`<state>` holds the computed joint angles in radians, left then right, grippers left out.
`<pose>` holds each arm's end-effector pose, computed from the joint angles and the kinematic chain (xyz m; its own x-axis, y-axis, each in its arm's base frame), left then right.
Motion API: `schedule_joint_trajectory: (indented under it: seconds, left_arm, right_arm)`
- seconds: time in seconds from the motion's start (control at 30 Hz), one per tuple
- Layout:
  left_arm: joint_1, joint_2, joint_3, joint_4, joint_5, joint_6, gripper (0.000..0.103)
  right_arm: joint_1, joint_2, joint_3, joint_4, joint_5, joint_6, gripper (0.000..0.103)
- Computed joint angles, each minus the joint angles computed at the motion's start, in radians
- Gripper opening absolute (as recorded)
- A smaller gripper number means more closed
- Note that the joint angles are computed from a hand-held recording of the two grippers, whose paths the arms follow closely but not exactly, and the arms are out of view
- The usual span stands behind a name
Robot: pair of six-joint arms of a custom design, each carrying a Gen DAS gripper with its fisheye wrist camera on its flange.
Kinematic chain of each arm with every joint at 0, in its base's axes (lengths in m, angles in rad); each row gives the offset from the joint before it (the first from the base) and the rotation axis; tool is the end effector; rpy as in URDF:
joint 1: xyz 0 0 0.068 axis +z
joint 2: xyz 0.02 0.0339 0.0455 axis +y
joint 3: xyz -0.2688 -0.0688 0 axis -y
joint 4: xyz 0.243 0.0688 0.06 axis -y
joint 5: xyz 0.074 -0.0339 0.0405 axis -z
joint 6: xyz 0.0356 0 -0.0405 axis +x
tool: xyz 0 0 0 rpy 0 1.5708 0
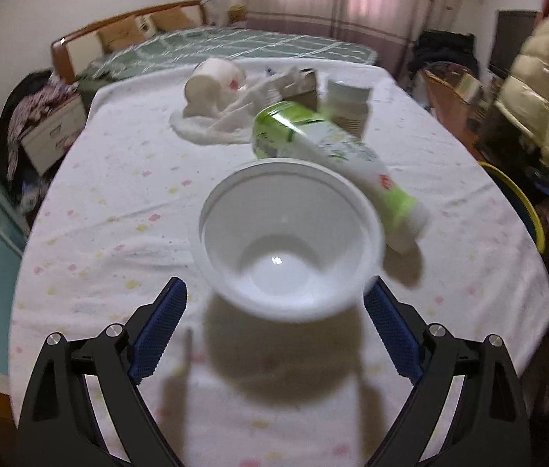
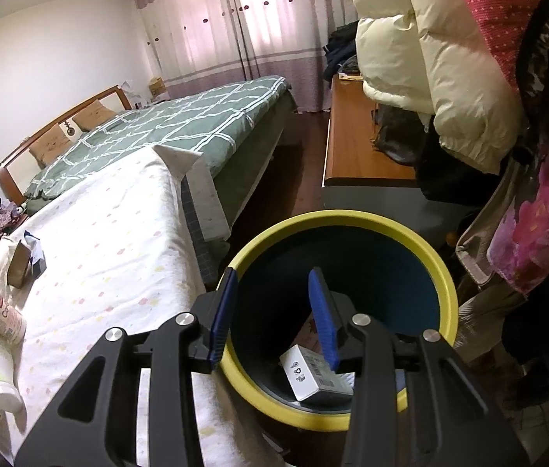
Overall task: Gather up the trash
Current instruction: 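Close the left tool on the rim of the white plastic bowl, then carry the white bowl with the left tool into the bin and open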
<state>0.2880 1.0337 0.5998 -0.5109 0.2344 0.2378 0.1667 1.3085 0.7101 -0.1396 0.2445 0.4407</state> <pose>0.1863 0.0466 0.2087 -0.7895 0.0051 -0.6138 0.0413 0.9981 -0.0449 0.2629 0.0355 0.2128 -0.5934 0.3199 -0.7386 0.2971 0.9399 0.1683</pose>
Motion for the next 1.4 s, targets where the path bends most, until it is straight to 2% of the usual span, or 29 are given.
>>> schedule_joint_trajectory:
  seconds: [0.13, 0.3, 0.4, 0.6, 0.73, 0.9, 1.13, 1.4]
  left_arm:
    - [-0.037, 0.082, 0.002, 0.087, -0.026, -0.052, 0.091]
    - [-0.059, 0.126, 0.023, 0.140, -0.039, -0.080, 0.090]
    - [-0.054, 0.147, 0.045, 0.136, -0.030, -0.078, 0.083]
    - [-0.057, 0.082, 0.067, 0.083, -0.018, -0.066, 0.081]
    - [-0.116, 0.016, 0.111, 0.023, -0.029, -0.077, 0.081]
    - [-0.272, 0.036, 0.210, -0.005, -0.042, -0.137, 0.081]
    - [-0.594, 0.248, 0.359, 0.071, -0.131, -0.255, 0.081]
    - [-0.891, 0.604, 0.625, 0.104, -0.212, -0.330, 0.081]
  right_arm:
    - [-0.003, -0.001, -0.004, 0.005, -0.002, 0.001, 0.037]
    - [-0.006, 0.005, -0.003, 0.006, -0.015, 0.001, 0.038]
    - [-0.015, 0.006, -0.003, 0.008, -0.035, -0.001, 0.038]
    - [-0.023, -0.008, -0.011, 0.009, -0.040, -0.004, 0.038]
    - [-0.035, -0.021, -0.019, 0.010, -0.050, -0.006, 0.038]
    - [-0.085, -0.039, -0.044, 0.017, -0.081, -0.025, 0.038]
    - [-0.213, -0.106, -0.097, 0.000, -0.122, -0.083, 0.038]
    - [-0.377, -0.173, -0.143, -0.015, -0.203, -0.163, 0.038]
